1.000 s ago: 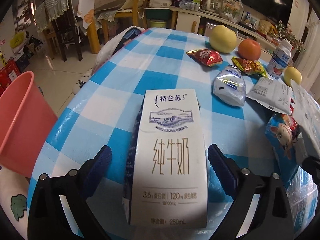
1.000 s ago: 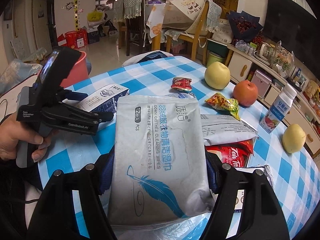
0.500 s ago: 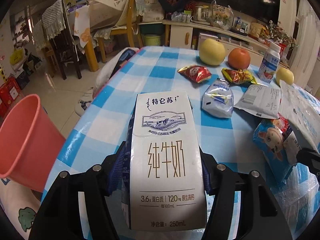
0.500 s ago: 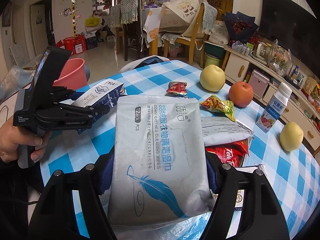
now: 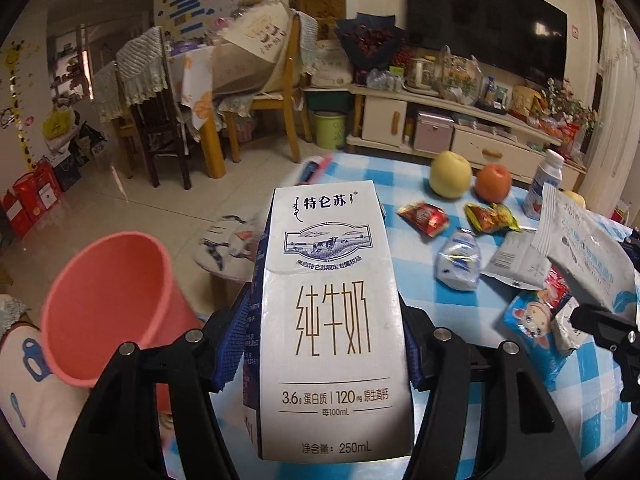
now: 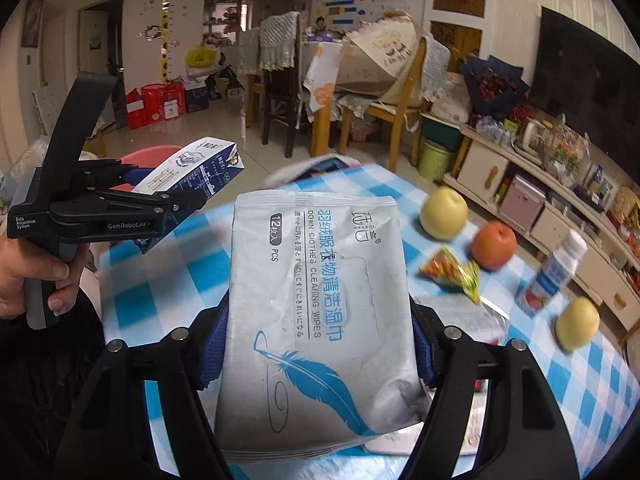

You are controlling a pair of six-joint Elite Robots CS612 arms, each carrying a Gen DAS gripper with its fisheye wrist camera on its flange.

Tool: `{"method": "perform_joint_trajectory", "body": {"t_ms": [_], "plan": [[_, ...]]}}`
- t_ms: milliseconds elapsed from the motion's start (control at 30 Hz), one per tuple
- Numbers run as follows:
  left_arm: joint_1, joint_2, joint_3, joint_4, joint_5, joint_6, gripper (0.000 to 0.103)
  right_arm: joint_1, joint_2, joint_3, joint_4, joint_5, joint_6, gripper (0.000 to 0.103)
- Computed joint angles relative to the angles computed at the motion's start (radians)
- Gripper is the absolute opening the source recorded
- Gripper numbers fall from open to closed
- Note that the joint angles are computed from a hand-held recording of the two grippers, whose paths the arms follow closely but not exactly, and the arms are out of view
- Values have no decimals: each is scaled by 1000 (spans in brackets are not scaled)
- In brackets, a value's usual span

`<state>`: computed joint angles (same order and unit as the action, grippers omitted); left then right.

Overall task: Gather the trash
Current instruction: 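Carry the carton and wipes pack over the pink bucket and open both tools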

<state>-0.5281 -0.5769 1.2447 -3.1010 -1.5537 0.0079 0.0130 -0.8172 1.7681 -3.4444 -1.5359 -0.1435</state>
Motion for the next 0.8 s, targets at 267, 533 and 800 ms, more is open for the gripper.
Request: {"method": "perform_joint_trajectory", "body": {"t_ms": [267, 533, 800], "plan": [[91, -12, -19, -1, 23, -39, 63, 73, 61, -206, 116, 71, -73, 73], [180, 31, -117, 37, 49, -93, 63, 144, 186, -511, 297, 136, -81, 73], [228, 100, -229, 135, 37, -143, 63, 186, 325, -785, 466, 141, -11, 73]]}}
